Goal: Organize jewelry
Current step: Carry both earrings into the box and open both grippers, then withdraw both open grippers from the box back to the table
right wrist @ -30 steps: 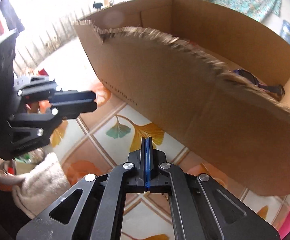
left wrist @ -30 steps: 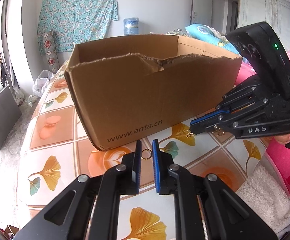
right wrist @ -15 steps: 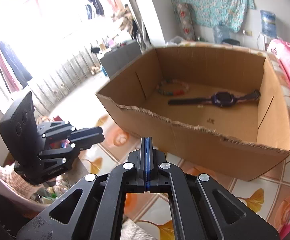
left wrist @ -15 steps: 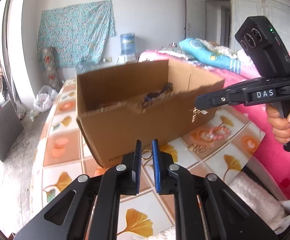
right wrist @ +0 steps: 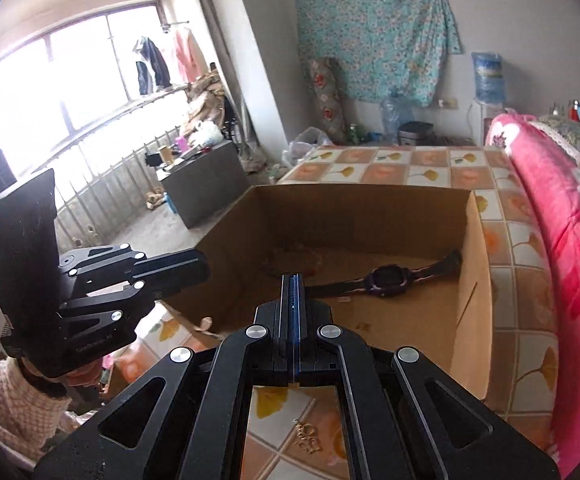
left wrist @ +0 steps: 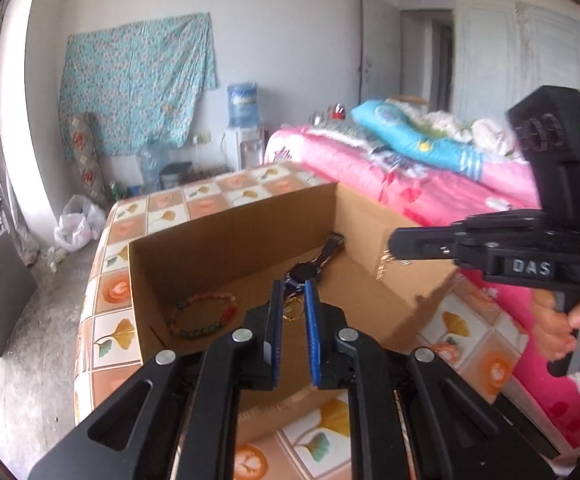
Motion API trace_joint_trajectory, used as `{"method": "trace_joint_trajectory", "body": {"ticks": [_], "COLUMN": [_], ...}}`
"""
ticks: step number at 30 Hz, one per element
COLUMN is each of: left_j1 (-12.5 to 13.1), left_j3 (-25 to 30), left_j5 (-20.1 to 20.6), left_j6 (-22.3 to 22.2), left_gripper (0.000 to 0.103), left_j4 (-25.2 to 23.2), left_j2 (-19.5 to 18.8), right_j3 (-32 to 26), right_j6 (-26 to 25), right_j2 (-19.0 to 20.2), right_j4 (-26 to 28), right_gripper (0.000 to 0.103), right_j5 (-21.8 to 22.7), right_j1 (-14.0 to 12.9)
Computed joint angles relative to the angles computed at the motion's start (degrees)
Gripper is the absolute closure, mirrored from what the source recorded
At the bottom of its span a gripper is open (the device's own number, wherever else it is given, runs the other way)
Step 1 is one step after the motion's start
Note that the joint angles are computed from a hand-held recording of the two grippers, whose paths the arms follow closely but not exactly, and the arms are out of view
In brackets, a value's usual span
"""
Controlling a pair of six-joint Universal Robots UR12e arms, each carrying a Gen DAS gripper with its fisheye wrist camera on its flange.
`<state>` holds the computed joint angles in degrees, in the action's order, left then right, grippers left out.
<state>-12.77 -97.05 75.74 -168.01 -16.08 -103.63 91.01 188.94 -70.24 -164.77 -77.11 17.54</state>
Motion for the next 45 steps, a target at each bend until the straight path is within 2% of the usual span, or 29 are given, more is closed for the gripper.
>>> {"method": "trace_joint_trajectory", "body": {"ticks": [6,9,12,14,18,23,25,29,34,38,45], "left_j1": [-1.27,-1.46,-1.27,-1.3,-1.64,-1.81,-1.8,-1.62,-1.46,-1.22,-0.49], "left_j3": [6.6,8.24,8.57,8.63,8.34,7.63,7.16,6.02,4.0,1.88,-2.09], "left_j5": [7.2,9.01,9.35,9.63,10.73,11.4,11.37,10.81,10.5,9.8,7.31], "left_j6": [-0.1,-2.55,-3.78,-4.15,-4.35,-4.89,-5.12,-5.69,-6.01,-6.09,-7.04], "left_gripper": [0.093,0.092,0.091,0.081,0.072,0.056,0.053,0.041,0.033,0.027,0.022], "left_j4": [-10.37,-13.86,-14.93,-15.29,-14.61,-13.17,-12.35,-10.59,-8.04,-5.35,-2.64], "left_j2": [-4.36,-5.38,-5.64,-5.69,-5.46,-4.84,-4.42,-3.32,-1.52,0.16,3.25], "right_j3": [-2.73,-3.28,-3.01,-2.29,-1.15,-0.09,0.34,1.14,1.88,2.64,3.62], "right_j6": [1.1,2.66,3.5,4.18,4.54,4.9,4.85,4.82,4.75,4.48,3.62], "right_j2": [2.25,2.75,2.78,2.42,1.63,0.86,0.4,-0.3,-0.94,-1.58,-2.52], "right_j4": [4.1,6.51,6.37,5.37,3.56,0.82,-0.01,-1.92,-3.77,-5.46,-7.61], "right_gripper": [0.103,0.101,0.097,0.093,0.086,0.078,0.069,0.06,0.049,0.045,0.035], "right_j5": [-10.14,-11.48,-12.34,-11.12,-10.25,-9.1,-9.03,-8.8,-8.52,-7.99,-7.36], "right_j1": [0.42,0.03,-0.24,-0.59,-0.89,-1.13,-1.04,-0.97,-0.81,-0.59,0.19]}}
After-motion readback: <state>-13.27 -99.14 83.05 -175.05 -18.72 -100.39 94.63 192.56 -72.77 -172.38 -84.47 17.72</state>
